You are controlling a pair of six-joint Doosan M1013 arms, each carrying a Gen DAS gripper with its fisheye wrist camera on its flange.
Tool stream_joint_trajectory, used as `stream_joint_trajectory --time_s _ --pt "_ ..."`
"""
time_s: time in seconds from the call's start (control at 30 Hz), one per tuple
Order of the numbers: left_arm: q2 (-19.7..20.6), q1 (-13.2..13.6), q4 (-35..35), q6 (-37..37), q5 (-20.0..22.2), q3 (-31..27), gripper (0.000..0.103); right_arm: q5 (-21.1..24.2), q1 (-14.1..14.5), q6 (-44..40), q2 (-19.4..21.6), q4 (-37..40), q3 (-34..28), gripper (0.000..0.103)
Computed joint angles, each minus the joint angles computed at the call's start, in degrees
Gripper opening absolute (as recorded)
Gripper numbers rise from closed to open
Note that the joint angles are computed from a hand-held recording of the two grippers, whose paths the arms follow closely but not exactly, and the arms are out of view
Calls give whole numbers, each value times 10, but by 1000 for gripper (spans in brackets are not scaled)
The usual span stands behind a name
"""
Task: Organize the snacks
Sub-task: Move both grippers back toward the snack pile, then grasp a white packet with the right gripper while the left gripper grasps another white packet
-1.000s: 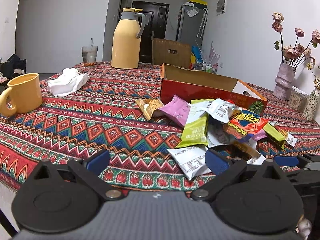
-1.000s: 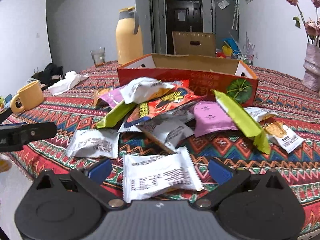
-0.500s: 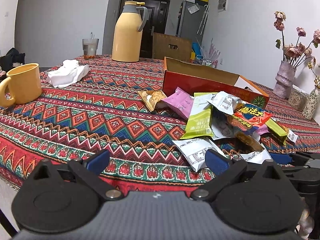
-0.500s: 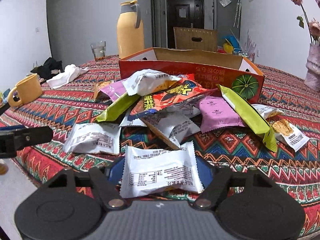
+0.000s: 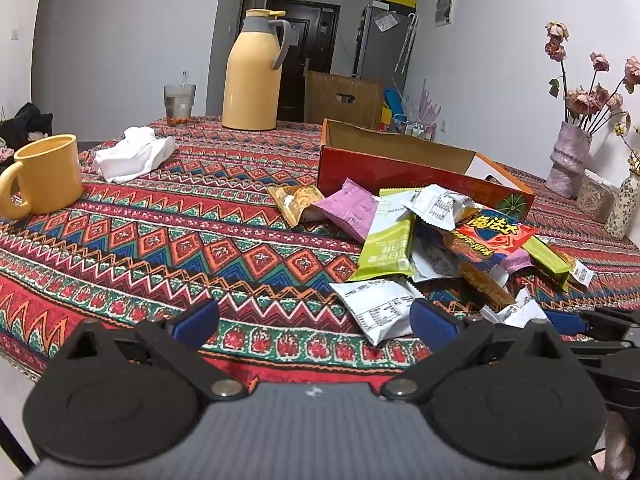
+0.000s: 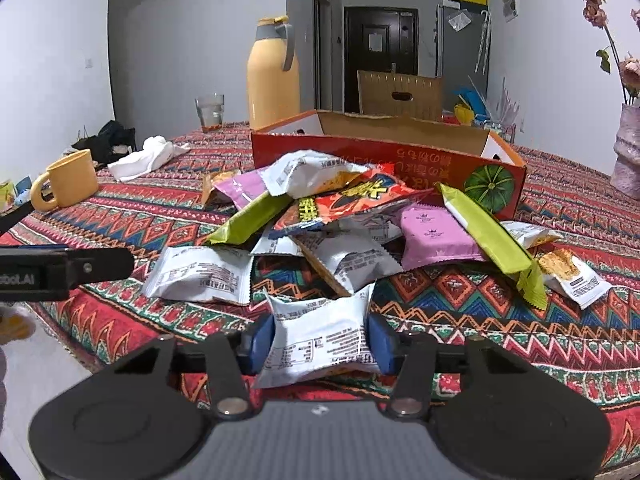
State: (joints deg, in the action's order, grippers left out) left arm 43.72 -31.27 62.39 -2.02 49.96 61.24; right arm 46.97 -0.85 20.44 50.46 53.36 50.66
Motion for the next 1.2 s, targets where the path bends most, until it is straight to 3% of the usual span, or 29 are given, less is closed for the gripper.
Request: stream_joint_trajectory --time_s 0.3,0.73,1.2 --pt "20 -3 -22 42 20 -39 103 5 -15 -40 -7 53 14 50" --pt "74 3 -89 147 61 -144 103 -17 -35 3 14 71 -14 50" --pt "187 9 -158 253 215 -358 103 -11 -46 59 47 58 -65 50"
